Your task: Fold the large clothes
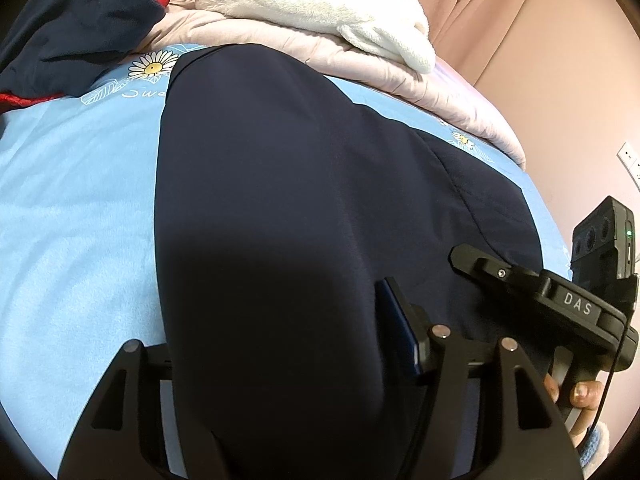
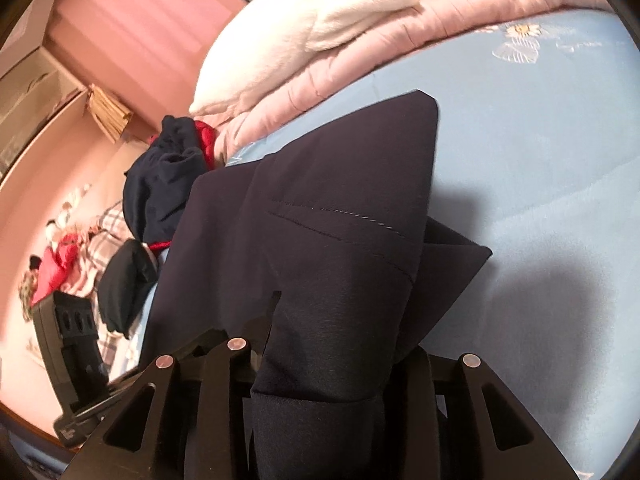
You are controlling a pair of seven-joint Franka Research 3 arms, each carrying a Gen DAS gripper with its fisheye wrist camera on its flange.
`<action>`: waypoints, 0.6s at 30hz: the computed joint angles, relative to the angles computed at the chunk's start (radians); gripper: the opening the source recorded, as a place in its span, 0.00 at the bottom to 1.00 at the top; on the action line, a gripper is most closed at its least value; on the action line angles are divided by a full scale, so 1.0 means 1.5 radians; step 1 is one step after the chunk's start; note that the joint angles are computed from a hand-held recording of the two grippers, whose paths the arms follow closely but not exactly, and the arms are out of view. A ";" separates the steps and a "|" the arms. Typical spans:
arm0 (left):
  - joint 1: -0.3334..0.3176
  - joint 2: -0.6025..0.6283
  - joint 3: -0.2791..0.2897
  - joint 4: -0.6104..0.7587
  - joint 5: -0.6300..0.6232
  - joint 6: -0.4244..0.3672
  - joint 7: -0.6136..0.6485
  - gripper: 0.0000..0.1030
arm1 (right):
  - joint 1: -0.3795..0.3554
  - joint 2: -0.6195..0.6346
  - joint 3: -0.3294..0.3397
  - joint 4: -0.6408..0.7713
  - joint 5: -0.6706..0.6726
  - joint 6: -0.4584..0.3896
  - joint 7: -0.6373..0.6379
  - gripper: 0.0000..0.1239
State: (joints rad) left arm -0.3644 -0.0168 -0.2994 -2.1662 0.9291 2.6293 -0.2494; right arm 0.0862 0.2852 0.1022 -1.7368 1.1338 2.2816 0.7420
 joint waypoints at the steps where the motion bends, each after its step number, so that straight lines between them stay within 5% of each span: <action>1: 0.000 0.000 0.000 0.000 -0.001 0.000 0.002 0.62 | -0.001 0.002 0.000 0.001 0.000 -0.002 0.003 0.26; 18: 0.001 0.004 0.002 0.001 -0.003 -0.009 0.011 0.63 | -0.015 0.027 0.001 0.023 -0.002 -0.022 0.047 0.29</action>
